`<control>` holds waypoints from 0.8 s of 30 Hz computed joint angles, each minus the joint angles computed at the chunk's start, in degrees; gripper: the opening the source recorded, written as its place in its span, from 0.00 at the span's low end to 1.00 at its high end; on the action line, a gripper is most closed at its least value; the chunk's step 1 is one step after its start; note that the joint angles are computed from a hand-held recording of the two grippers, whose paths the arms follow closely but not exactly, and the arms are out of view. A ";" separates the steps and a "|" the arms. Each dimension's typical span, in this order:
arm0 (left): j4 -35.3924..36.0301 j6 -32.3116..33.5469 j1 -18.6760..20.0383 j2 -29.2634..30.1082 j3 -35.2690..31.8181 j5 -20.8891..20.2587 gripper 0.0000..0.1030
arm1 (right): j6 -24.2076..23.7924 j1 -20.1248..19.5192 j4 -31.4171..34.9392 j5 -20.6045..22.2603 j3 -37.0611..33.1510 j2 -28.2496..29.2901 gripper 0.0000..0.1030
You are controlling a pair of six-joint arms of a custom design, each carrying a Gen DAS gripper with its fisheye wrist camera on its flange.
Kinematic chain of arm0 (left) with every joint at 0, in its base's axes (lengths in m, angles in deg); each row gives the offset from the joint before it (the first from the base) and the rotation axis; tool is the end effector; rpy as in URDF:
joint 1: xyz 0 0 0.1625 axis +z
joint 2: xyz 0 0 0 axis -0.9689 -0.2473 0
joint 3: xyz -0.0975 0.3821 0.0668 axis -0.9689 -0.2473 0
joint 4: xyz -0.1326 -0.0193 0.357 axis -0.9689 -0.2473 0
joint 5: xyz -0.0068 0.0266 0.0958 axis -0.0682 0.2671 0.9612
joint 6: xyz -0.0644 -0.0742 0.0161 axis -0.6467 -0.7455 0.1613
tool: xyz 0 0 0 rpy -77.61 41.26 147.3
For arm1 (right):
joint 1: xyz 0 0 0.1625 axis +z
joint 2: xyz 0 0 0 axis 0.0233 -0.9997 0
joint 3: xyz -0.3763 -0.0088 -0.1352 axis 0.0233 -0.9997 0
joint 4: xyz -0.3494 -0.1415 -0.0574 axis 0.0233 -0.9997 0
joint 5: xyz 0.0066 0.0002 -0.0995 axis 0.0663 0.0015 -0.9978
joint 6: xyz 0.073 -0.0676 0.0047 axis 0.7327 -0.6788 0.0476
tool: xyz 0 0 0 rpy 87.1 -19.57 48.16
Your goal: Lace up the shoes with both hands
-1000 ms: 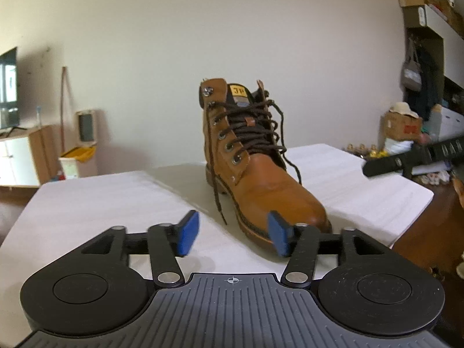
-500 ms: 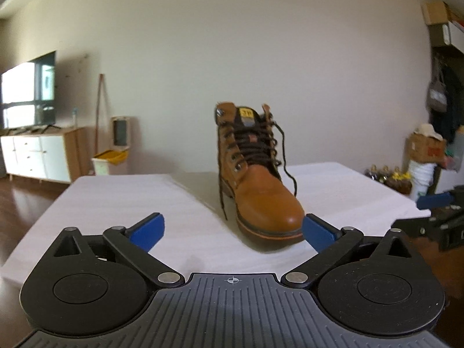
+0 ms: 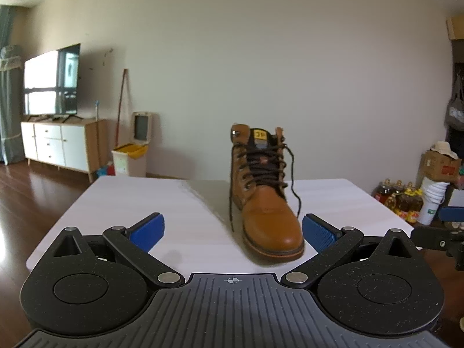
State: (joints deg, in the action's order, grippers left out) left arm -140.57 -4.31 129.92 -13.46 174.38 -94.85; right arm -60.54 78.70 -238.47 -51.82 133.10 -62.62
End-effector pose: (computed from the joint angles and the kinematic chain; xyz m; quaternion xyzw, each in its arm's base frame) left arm -0.2005 -0.5940 0.0070 0.3277 0.8042 -0.4561 0.1944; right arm 0.0352 -0.4925 0.1521 0.1913 -0.7736 0.5130 0.3192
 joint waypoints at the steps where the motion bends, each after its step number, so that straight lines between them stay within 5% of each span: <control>1: 0.00 -0.22 -0.34 0.00 0.14 0.61 1.00 | -0.13 0.00 -1.04 0.35 0.78 -0.18 0.99; 24: 1.32 -1.67 -3.85 0.73 1.01 5.47 1.00 | -1.17 0.21 -3.22 1.57 3.36 -2.39 0.99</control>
State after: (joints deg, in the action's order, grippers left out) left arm -139.25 -5.98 126.07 -12.73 175.40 -89.37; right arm -61.71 78.91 -241.69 -50.25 136.46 -65.01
